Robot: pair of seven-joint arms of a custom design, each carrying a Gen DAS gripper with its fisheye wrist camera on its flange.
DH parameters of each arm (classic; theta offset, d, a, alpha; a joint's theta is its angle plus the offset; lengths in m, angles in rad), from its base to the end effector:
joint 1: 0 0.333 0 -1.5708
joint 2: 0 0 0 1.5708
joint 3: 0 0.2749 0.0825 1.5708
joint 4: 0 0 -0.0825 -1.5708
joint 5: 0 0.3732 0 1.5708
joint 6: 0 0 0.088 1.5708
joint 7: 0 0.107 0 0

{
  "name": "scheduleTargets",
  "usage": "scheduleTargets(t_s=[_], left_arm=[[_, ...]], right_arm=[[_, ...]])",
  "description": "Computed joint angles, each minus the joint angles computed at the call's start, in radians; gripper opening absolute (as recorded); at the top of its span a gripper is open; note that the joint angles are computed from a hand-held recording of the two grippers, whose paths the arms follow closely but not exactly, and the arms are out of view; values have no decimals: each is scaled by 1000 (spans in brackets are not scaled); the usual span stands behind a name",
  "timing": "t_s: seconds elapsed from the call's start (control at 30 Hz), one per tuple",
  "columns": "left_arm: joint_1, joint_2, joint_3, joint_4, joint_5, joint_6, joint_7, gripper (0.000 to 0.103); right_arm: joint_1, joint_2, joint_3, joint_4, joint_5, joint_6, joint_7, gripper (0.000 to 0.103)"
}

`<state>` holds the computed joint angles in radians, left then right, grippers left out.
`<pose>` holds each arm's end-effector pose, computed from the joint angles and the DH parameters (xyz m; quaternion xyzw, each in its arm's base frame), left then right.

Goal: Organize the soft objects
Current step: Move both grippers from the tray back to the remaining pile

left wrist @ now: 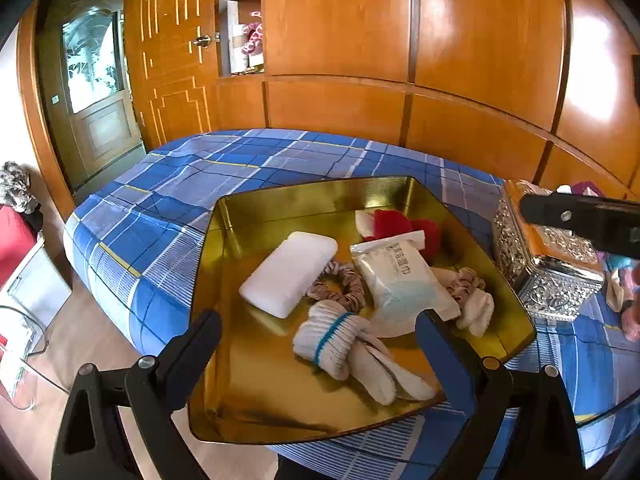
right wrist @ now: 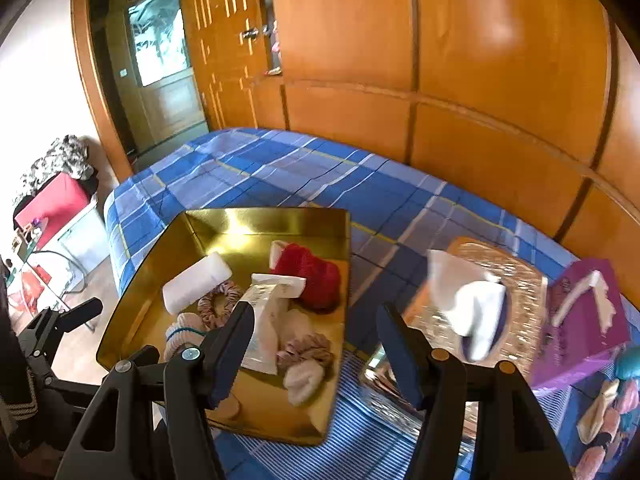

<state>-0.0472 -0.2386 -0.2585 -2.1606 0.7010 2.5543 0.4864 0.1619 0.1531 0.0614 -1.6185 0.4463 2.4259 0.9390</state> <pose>0.4991 -0.1754 0.5264 -0.7329 0.5439 -0.2530 0.3209 0.6249 0.1409 0.5677 -0.8244 0.4292 -0.1544 0.3352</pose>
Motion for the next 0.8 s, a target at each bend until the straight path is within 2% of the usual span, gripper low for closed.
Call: scheduleTargets(t_s=[0.3, 0.43, 0.73, 0.8], left_arm=[[-21, 5, -7, 10, -9, 19, 36, 98], [-32, 11, -11, 20, -16, 32, 65, 98], [-69, 44, -19, 68, -47, 48, 161, 98], [-86, 58, -15, 85, -72, 57, 212, 98]], right_arm=[[-45, -102, -43, -93, 112, 96, -55, 64], [-72, -122, -74, -105, 122, 132, -47, 64], [-167, -76, -138, -67, -11, 179, 129, 64], [-191, -64, -147, -61, -43, 188, 165, 64]])
